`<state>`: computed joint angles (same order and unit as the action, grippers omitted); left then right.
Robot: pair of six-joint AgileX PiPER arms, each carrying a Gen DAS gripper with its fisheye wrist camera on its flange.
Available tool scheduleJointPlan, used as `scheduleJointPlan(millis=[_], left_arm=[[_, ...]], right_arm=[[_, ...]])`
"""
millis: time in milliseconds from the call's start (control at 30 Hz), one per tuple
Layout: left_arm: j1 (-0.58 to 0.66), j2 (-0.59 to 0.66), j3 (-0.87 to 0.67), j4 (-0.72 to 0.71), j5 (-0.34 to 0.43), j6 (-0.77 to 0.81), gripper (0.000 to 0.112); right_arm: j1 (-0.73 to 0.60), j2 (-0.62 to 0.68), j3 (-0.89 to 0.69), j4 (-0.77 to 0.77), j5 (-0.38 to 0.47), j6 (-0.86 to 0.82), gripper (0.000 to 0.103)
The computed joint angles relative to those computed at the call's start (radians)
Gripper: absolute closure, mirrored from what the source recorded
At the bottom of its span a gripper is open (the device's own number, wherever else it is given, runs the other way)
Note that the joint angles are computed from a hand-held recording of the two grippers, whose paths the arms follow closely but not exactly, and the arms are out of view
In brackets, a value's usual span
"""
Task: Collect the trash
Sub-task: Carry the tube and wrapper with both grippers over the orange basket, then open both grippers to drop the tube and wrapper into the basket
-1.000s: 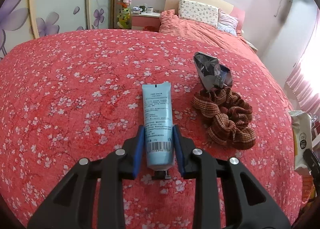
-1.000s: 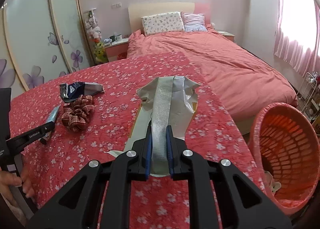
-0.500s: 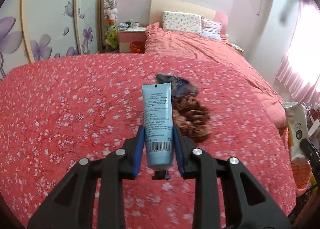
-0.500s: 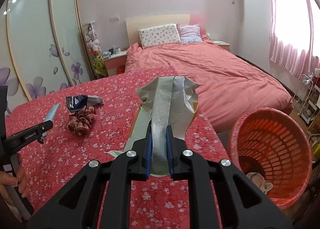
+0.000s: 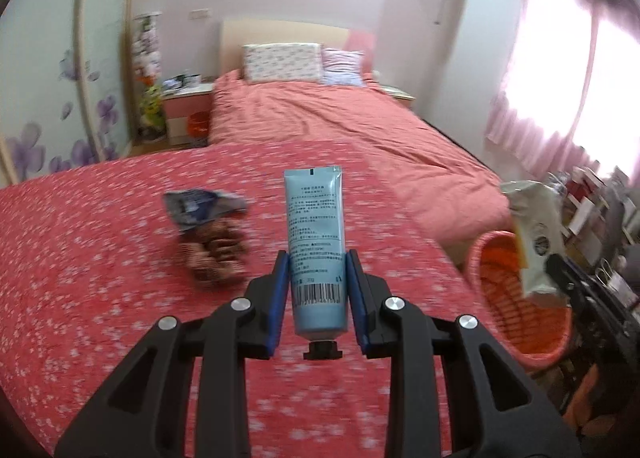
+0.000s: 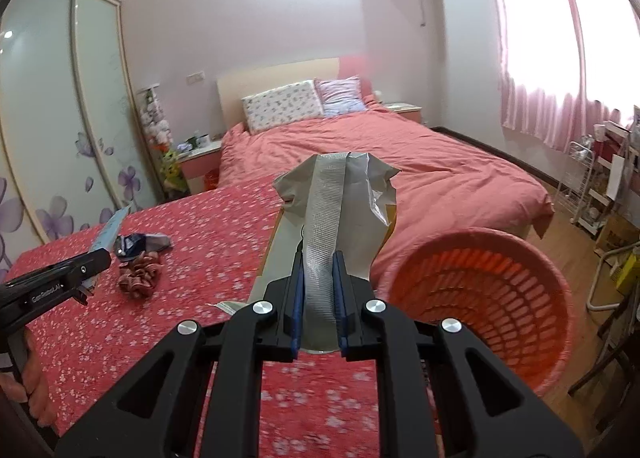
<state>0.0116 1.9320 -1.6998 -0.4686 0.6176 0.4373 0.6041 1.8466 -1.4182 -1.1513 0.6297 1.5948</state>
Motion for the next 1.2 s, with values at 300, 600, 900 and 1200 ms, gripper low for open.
scheduleJointPlan(millis=[300,600,900,1200], left_arm=[[-0.144,-0.033,0.034,-0.071,0.008,0.054,0.084],[-0.273,0.002,0.007,-0.112,0.023,0.064,0.084],[-0.370,0.100,-0.080,-0.138,0.058,0.069,0.084],[-0.434,0.215,-0.214,-0.101,0.101,0.020,0.084]], right_arm=[[-0.048,-0.114,0.175,-0.115,0.008,0.179,0.090],[-0.118,-0.213,0.329,-0.205,0.008,0.321,0.090],[-0.187,-0.235,0.390,-0.241,-0.018,0.400,0.090],[-0.246,-0.238,0.428,-0.267,-0.071,0.451,0.089]])
